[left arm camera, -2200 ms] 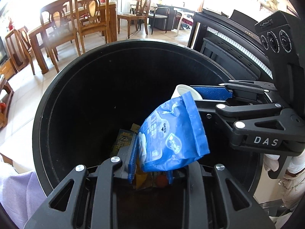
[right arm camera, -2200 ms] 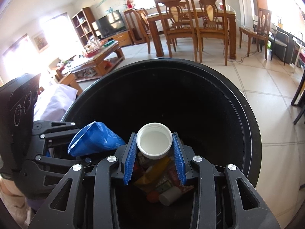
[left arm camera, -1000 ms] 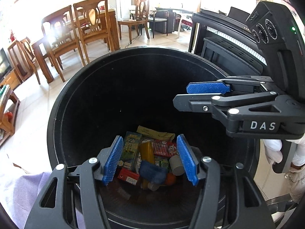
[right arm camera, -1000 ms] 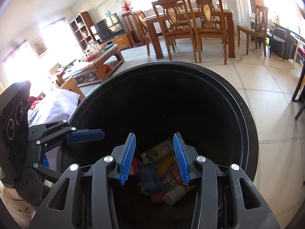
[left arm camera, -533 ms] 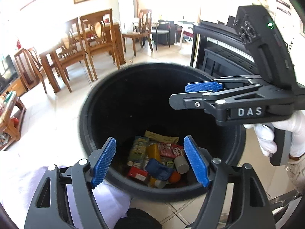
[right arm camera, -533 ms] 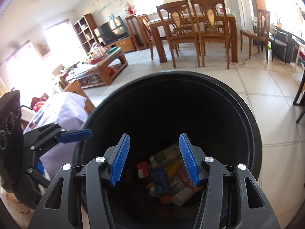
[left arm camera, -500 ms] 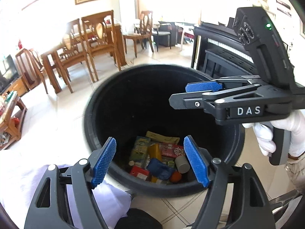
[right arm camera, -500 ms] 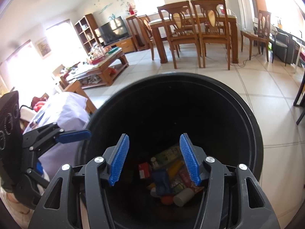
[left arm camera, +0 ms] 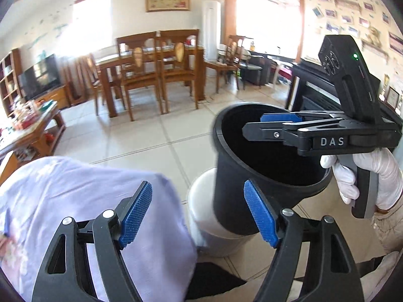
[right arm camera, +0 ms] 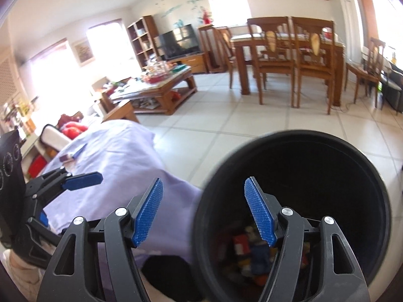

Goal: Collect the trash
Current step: 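Move both open tools back over the table items, then grasp the purple spray bottle with the left tool while the right tool grasps the blue Probiotics stick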

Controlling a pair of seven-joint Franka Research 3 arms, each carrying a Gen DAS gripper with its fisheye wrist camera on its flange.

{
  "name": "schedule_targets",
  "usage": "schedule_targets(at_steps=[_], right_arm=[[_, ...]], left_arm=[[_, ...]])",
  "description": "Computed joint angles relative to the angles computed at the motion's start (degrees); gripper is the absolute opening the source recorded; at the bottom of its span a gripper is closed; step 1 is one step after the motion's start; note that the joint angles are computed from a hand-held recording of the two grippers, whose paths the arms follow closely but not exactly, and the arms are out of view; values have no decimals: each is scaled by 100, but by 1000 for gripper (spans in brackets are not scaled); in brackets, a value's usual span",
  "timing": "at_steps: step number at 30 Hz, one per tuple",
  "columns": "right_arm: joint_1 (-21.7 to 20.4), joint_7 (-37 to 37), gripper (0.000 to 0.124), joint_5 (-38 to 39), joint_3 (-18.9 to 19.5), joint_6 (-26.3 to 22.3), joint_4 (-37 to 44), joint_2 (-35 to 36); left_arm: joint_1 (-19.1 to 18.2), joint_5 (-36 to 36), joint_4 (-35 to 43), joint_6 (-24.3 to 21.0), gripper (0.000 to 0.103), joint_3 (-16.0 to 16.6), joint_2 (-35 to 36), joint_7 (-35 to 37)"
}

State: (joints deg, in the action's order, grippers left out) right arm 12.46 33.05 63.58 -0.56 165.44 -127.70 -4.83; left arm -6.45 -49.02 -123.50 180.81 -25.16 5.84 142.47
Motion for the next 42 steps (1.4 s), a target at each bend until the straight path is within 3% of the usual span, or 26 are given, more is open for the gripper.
schedule_targets(at_steps=[2,5,12,21,33,36,42], right_arm=[[86,143,67,-144,114,19,117,78],[213,378,67,-384,258,36,354,261],[484,868,67,-882,597,30,966,766],[733,1487,67,-1548,995,13,1739,1463],[957,2269,67,-2510,1282,-253,3021,2554],[1122,2599,67,-2941,1210,-334,3442,2863],[1411,3207,67,-3812,1088,-724,4470,3580]], left_arm=[[136,-475,-84,28,75,-42,-137,346],[112,-990,-205,1,75,183,-331,705],[-118,-1601,-467,-4,75,867,-669,1019],[-387,-2714,-773,-119,75,1873,-1059,2037],[57,-2643,-785,-263,75,2281,-1059,2026],[202,-2659,-729,-369,75,2333,-1026,2129],[631,-1920,-503,-631,75,2370,-760,1682]])
